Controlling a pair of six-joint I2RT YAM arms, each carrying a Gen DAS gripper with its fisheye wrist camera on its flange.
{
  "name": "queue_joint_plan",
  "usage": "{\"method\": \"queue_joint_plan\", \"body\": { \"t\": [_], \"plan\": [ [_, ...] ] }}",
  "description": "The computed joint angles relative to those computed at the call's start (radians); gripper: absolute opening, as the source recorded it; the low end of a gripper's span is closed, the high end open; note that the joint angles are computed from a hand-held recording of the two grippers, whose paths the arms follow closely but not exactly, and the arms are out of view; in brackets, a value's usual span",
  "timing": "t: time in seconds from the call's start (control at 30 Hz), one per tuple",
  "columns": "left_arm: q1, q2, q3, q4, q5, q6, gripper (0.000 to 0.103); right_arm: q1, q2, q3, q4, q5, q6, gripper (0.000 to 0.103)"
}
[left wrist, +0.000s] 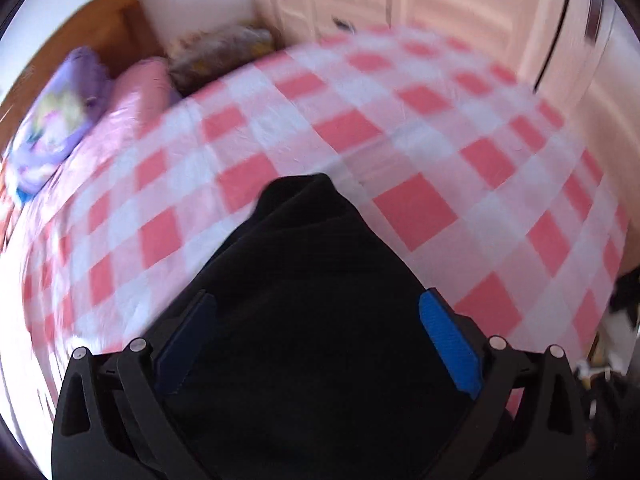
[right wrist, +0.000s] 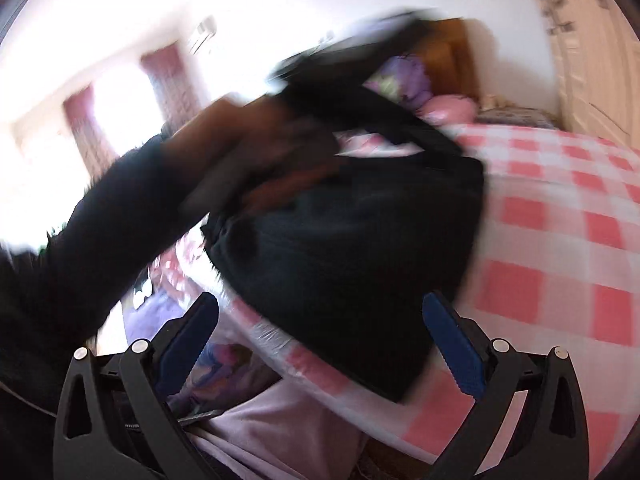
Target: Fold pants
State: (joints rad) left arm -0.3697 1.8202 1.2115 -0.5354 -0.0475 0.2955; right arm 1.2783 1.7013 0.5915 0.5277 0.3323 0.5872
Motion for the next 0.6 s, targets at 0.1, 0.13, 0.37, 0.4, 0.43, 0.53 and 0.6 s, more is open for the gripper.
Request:
{"method": "queue_joint_plan", "body": {
  "t": [0.1, 0.13, 0.37, 0.4, 0.43, 0.53, 0.6],
  "plan": [
    [0.011, 0.185, 0.145, 0.005, -0.001, 0.000, 0.102, 0.017, 0.121, 0.070, -0.024, 0.018, -0.047, 0.099],
    [0.024, 0.238, 0.199, 0.019, 0.023, -0.013, 0.102, 0.022, 0.125, 0.069, -0.021, 0.026, -0.058, 0.099],
    [0.059, 0.128, 0.105, 0.224, 0.124, -0.147, 0.090, 0.017, 0.107, 0.036, 0.027, 0.000, -0.038, 0.099],
    [0.059, 0.068, 0.050, 0.249, 0.165, -0.151, 0.091, 0.020, 0.108, 0.038, 0.026, 0.005, -0.038, 0.099],
    [0.055, 0.040, 0.027, 0.255, 0.185, -0.139, 0.097, 0.024, 0.110, 0.040, 0.025, 0.011, -0.037, 0.099],
    [-0.024, -0.006, -0.074, 0.295, 0.032, -0.038, 0.101, 0.013, 0.110, 0.027, 0.053, -0.004, -0.034, 0.099],
    [-0.062, 0.035, -0.094, 0.339, -0.104, -0.012, 0.101, 0.005, 0.097, 0.018, 0.052, -0.016, -0.032, 0.099]
  ]
}}
